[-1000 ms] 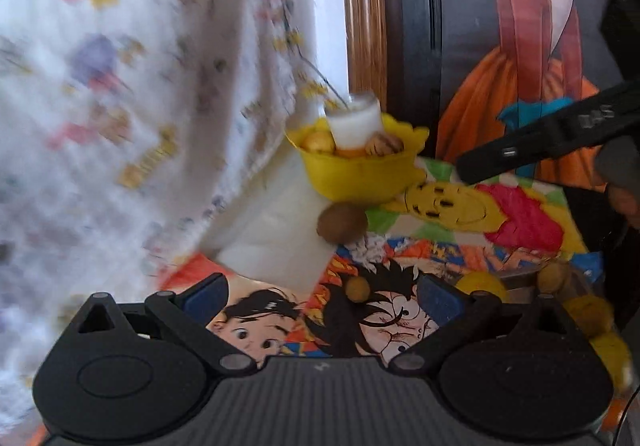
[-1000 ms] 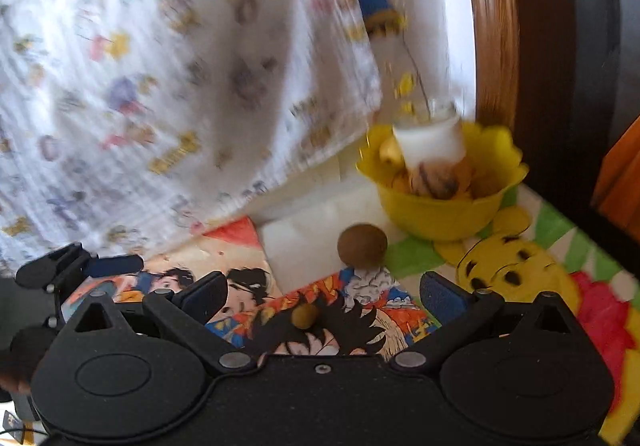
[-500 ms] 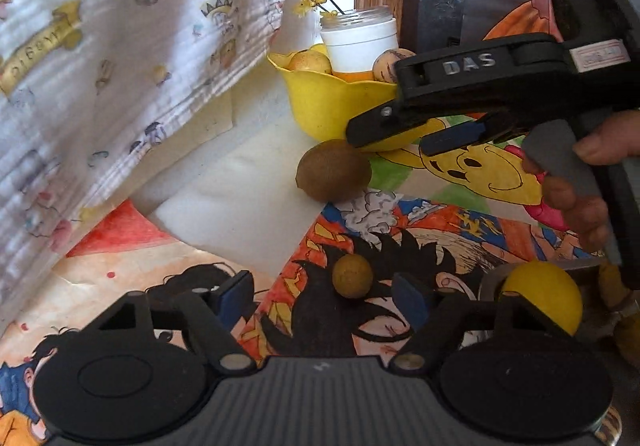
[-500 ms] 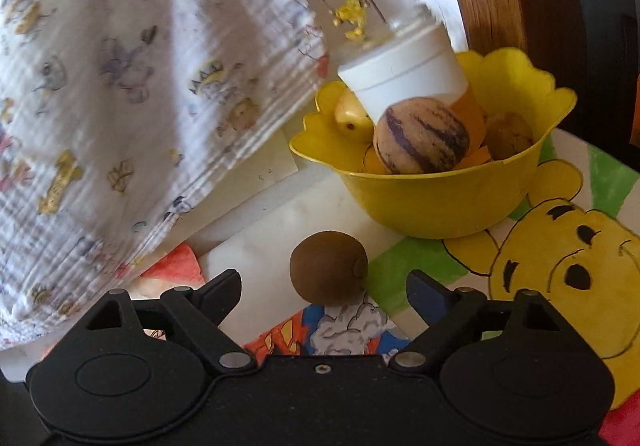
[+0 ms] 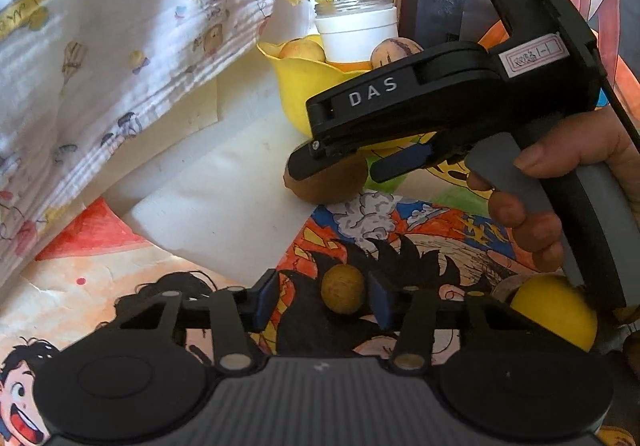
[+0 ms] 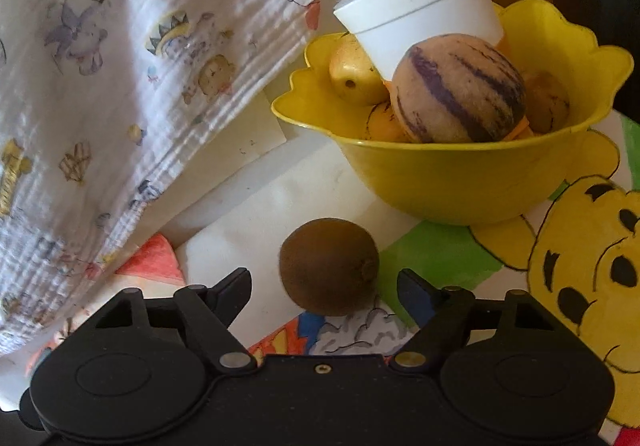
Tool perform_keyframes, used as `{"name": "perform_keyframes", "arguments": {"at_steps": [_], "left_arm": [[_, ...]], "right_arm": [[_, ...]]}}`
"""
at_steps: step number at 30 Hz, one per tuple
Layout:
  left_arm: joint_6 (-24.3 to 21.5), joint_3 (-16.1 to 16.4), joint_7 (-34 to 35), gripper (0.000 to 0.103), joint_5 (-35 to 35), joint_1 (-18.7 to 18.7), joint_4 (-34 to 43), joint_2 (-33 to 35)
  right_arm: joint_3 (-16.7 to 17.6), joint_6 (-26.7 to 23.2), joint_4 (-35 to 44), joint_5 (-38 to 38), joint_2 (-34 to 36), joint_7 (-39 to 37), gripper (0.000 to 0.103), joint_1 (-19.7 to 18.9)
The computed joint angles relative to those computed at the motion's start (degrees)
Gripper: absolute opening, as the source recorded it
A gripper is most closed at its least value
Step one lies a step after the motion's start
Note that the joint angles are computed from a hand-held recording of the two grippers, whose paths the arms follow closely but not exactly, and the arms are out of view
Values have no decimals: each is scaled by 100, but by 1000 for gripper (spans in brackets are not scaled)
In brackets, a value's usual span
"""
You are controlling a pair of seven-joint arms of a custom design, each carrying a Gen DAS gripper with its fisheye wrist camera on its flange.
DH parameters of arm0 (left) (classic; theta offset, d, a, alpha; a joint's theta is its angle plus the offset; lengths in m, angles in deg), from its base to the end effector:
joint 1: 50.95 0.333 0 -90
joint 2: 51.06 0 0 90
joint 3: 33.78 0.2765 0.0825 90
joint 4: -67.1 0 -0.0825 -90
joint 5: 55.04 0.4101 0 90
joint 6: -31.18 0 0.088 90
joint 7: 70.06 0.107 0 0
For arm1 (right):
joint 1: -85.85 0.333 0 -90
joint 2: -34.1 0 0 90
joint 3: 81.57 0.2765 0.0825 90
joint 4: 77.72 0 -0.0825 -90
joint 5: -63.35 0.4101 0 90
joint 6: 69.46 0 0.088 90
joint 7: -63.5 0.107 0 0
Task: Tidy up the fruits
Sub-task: 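Grasp the brown kiwi beside the yellow bowl with the right gripper, then lift the kiwi and carry it over the metal tray with the right gripper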
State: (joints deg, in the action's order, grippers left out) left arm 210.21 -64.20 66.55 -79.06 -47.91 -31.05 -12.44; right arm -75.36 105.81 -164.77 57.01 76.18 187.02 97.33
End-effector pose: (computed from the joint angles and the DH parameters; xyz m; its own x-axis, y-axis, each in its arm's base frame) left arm 0.6711 -0.2478 0.2722 -0.6050 -0.7956 0.0320 -0.5340 0.3756 -0.7575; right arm 0.7216 0.2213 0.2800 -0.0695 -0.9187 -0.3887 -0.7265 0.3136 -0.6114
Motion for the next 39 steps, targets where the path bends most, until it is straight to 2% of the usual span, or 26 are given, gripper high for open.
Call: {"name": "perform_keyframes", "arguments": {"at_steps": [9,10,11,12,14,19,28,32,37,39], "left_arm": [[-77,-112,95,35,-52,79,73,101],[-58,-150,127,34,-67,112,58,107],[-41,-175,144,31,-81,133,53,114],[-46,-203,152,27,-98,157,64,131],[-60,-310,205,27,-146,255,64,161],[-126,-334,210,27,-243,295,67,144],[-381,127,-139,26,-430,-71,90,-96],[-406,231,-187,26,-481,-154,50,-169],[-378,181,-135,26,-590,-109,-116,-329],[-366,154,-103,26,-636,-81,-175,-392]], "right_arm": [[339,-484,468,272,270,-401,77,-255],[317,-494,484,300,274,-422,74,-240],[287,-498,504,319,280,-433,67,-216],[391,-452,474,379,279,-537,64,-296],[494,-447,472,480,292,-645,59,-363],[361,-446,454,521,262,-646,58,-239],[436,-279,99,632,49,-655,57,-345],[696,-119,-261,817,-163,-686,57,-611],[1147,115,-677,1095,-371,-764,56,-1019],[1158,219,-837,1103,-481,-730,56,-1029]]}}
